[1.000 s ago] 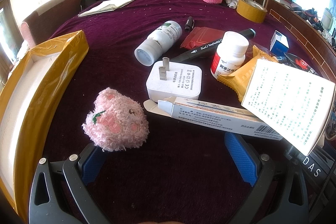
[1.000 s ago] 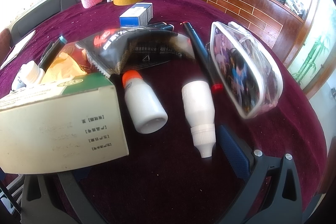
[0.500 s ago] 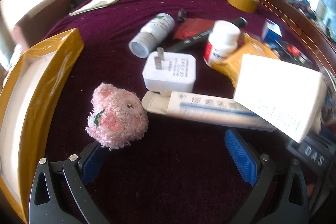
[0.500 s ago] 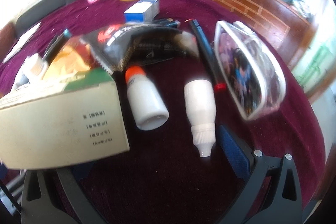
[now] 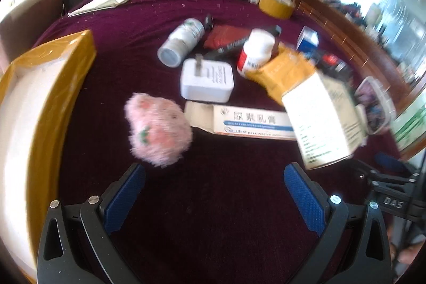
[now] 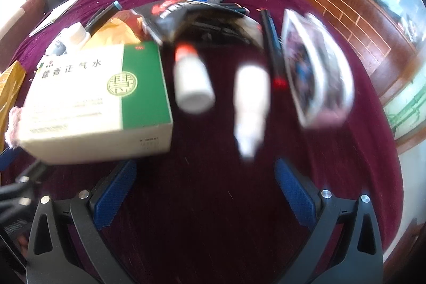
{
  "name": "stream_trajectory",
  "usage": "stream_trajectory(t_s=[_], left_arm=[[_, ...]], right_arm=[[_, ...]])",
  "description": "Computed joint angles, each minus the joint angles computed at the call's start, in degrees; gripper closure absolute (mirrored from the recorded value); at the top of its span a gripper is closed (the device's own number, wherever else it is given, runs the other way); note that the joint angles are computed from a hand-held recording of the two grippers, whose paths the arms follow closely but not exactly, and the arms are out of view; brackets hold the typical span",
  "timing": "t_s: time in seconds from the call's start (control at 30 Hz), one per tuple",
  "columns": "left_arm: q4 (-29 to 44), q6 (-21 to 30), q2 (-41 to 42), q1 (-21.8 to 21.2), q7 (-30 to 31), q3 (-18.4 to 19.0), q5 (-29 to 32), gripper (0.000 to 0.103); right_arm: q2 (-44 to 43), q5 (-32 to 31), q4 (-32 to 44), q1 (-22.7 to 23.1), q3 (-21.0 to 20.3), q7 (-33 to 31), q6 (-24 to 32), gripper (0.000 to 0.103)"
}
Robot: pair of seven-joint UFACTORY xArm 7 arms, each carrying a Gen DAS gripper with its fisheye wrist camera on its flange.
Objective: Organize objects
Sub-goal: 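Grasp the pink fuzzy toy with the left gripper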
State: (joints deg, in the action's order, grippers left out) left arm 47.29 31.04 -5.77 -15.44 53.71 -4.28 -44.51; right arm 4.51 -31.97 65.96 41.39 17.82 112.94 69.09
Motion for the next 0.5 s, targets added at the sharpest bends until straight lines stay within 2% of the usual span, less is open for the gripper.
stream_trajectory(t_s=[0.13,0.23,0.27,0.3,0.37,0.47,0.5], left_arm=[[-0.53,2.76,-4.88,1.35,11.40,4.18,-8.53,0.002],[0.46,3.24,-4.67,2.06,12.72,4.35,-7.14,0.002],[1.00,2.11,-3.81,2.16,11.68,3.66,-5.63,0.002],[1.24,0.72,-3.09,2.28,9.77,2.83,-3.52,0.002],[1.56,-0.52,-1.75,2.12,6.27,1.75,-0.64,0.002],[3.05,-0.97,0.87,1.75,2.67,0.76,0.74,0.006],[4.00,-1.22,2.16,1.65,0.95,0.30,1.63,0.009]], right_arm=[[-2.01,-5.43,1.43,3.53,2.71,5.14,10.41,0.000],[-2.32,-15.72,3.21,6.67,5.75,12.01,20.45,0.000],[-2.45,-18.49,2.99,9.03,4.50,13.50,21.72,0.000],[-2.55,-18.87,2.74,8.99,3.85,12.77,20.60,0.000],[-2.86,-14.67,2.05,5.38,3.54,8.91,14.87,0.000],[-4.85,-13.76,-2.15,3.99,3.38,10.99,6.84,0.000],[-5.14,-13.40,-2.61,4.19,4.10,12.04,6.36,0.000]])
